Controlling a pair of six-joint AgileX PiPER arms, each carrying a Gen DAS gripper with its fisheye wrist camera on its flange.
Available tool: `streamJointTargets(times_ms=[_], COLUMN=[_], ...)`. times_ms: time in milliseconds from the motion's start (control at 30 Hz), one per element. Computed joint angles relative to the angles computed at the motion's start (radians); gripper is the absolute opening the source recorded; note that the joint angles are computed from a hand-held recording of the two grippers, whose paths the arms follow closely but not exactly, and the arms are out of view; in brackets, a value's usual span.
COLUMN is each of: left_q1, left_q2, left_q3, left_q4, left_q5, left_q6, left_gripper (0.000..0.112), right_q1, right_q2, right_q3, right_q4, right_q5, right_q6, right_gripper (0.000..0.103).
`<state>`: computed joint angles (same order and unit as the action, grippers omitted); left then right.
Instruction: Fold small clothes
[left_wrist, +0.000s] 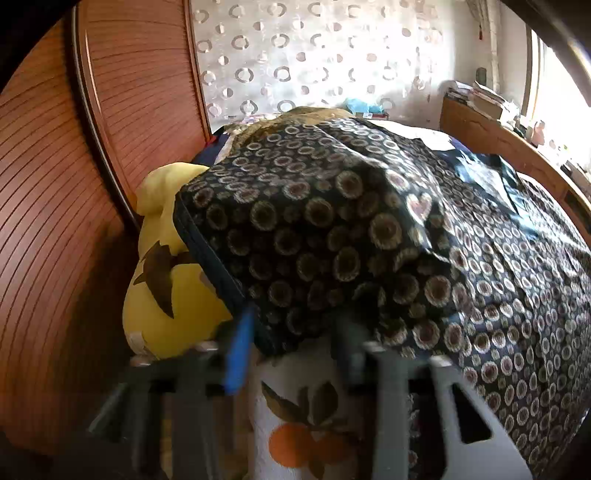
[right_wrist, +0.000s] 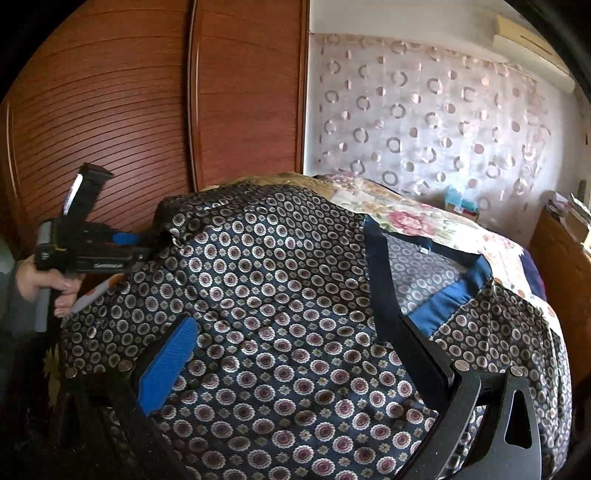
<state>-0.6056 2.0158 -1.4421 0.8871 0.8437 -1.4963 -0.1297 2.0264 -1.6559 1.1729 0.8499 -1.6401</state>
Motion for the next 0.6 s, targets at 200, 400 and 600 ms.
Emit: streamJointTargets(times_ms=[200, 400, 600], left_q1=[0.001, -0.025, -0.045], left_q2=[-0.050, -0.044, 0.061], left_q3=[0.020, -0.138, -0.396], left_q4=[0.093, 0.127, 0.058], left_q5=[0.009, 0.077, 0.103], left_q6=[-0.071, 0.025, 0.241], left_gripper=[0.003, 0.003, 0.003], right_q1=[-0.027, -0.059, -0.094], right_q2=[0.006, 0.017, 0.020], right_q3=[0.008, -0.007, -0.009], right_q4=[0.010, 0.033, 0.055], right_q5=[0.013, 0.022, 0.046], right_q6=[0.003, 0.023, 0.042], right_gripper=[0.103, 0.103, 0.103])
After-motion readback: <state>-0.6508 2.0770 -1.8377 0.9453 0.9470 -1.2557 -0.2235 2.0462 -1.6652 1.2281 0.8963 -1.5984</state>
